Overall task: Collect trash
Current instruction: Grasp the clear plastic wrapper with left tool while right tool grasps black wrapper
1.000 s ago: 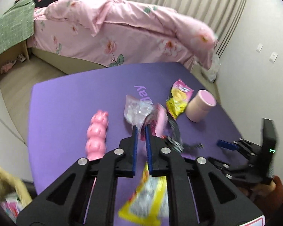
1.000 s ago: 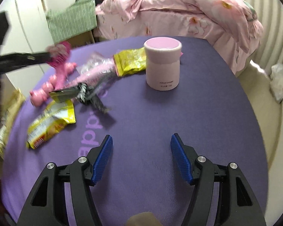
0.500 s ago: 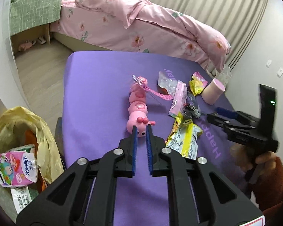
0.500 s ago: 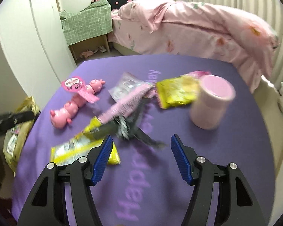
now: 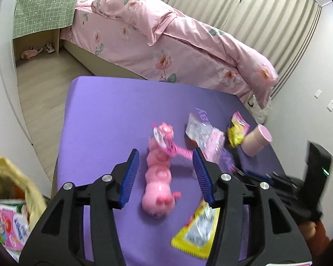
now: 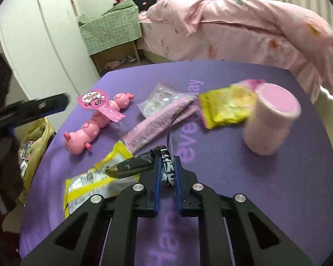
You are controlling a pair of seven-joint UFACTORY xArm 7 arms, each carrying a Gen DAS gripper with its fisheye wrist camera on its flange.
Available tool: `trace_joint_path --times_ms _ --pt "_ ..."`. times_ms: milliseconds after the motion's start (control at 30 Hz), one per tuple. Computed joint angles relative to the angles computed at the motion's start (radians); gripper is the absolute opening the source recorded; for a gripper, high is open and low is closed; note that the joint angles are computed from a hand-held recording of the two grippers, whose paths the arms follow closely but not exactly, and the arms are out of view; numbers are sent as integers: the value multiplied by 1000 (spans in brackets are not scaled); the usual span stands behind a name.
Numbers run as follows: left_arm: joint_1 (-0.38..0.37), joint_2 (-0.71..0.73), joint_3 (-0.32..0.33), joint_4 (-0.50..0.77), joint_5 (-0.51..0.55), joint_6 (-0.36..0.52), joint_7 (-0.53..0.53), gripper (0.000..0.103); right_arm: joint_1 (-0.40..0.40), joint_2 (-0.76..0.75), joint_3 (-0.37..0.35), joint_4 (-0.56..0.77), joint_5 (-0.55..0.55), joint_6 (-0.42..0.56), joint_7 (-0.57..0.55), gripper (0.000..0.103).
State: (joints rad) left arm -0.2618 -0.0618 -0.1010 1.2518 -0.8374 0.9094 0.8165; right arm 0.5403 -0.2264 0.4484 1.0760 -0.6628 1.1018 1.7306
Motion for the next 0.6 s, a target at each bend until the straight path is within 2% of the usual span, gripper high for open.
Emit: trace_joint_path --times_ms 100,267,300,367,400,433,467,533,600 --pt "-18 63 -28 46 62 -55 -81 48 9 -55 20 -37 19 29 52 12" --pt "-24 142 -55 113 144 -34 -190 47 0 -120 64 -78 38 71 97 12" --pt "-21 144 -58 113 146 -33 -194 37 -3 -133 70 -89 36 68 106 12" --pt "-20 139 -63 106 155 -36 -199 25 -8 -167 73 -122 33 33 116 14" --pt "-17 131 -63 97 149 -38 -189 24 -8 -190 67 -150 32 -15 113 23" --pt "-12 120 -61 88 137 -36 -175 23 -15 -201 71 -162 33 -42 110 40" --pt "-9 108 -59 78 127 -34 -164 21 -22 -210 77 -167 38 -50 105 46" --pt "1 78 -48 62 91 -22 -127 18 -28 -206 78 -163 68 -59 55 47" --pt "5 45 -37 44 60 -11 -95 14 -31 -158 88 -114 96 -6 -33 47"
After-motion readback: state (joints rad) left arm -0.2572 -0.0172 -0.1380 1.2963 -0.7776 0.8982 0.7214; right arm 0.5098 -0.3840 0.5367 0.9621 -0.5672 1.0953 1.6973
